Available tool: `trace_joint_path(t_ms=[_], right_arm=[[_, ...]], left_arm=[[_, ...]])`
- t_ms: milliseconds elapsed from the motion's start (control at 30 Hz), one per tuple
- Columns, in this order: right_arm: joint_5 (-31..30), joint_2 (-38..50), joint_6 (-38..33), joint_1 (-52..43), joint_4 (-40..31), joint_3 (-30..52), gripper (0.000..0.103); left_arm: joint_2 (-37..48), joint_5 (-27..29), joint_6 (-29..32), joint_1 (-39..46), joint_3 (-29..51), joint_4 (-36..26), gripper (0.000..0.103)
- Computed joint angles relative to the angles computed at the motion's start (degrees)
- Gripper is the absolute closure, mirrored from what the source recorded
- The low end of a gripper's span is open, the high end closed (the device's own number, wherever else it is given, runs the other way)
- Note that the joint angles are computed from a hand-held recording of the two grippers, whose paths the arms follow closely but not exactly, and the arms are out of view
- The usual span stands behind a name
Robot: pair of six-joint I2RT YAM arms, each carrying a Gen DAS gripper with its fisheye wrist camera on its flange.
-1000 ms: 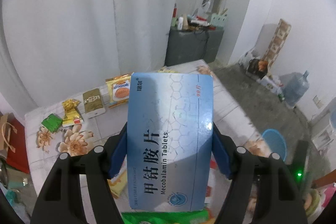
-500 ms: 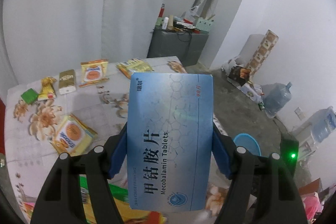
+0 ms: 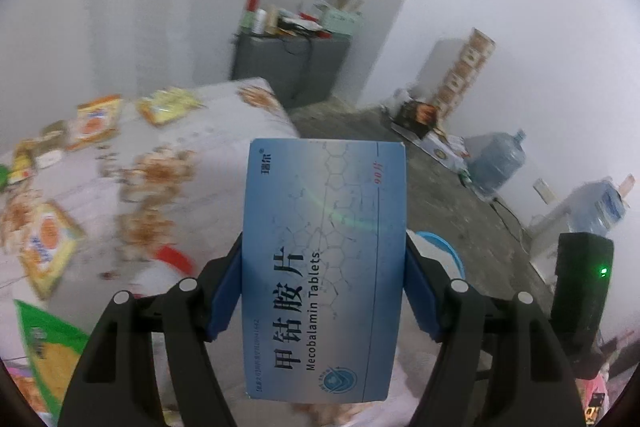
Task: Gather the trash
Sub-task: 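Carry the glove and blue box over the wastebasket and open both grippers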
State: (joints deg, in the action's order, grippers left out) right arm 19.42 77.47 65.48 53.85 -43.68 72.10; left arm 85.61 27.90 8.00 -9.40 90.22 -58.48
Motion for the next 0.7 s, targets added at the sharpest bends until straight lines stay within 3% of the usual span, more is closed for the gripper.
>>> trace_joint_path(t_ms=[200,433,567,700], right_arm=[[4.11,-13.63,9.73,-1.45,-9.06,-9.85,0.095],[-1.03,-33.25,19.94,-10.49,-14.51,-26.13,0.094],[-9.69,-41.55,15.38,-24.62,-13.34,-33.54,0.094],[-21.59,-43.44,2.22,-46.15,-11.86,-37.34,0.093]], left_arm=[[5.55,-1.17,-5.05,-14.79,0.42,3.28,0.034],[22.99,-2.26,-11.46,-30.70,11.85,1.98,0.034],[33.35,-3.19,-13.82,-36.47,20.81,0.49,0.034],[47.02,-4.74,-15.63,-40.51,37.46,-5.13,0.033]])
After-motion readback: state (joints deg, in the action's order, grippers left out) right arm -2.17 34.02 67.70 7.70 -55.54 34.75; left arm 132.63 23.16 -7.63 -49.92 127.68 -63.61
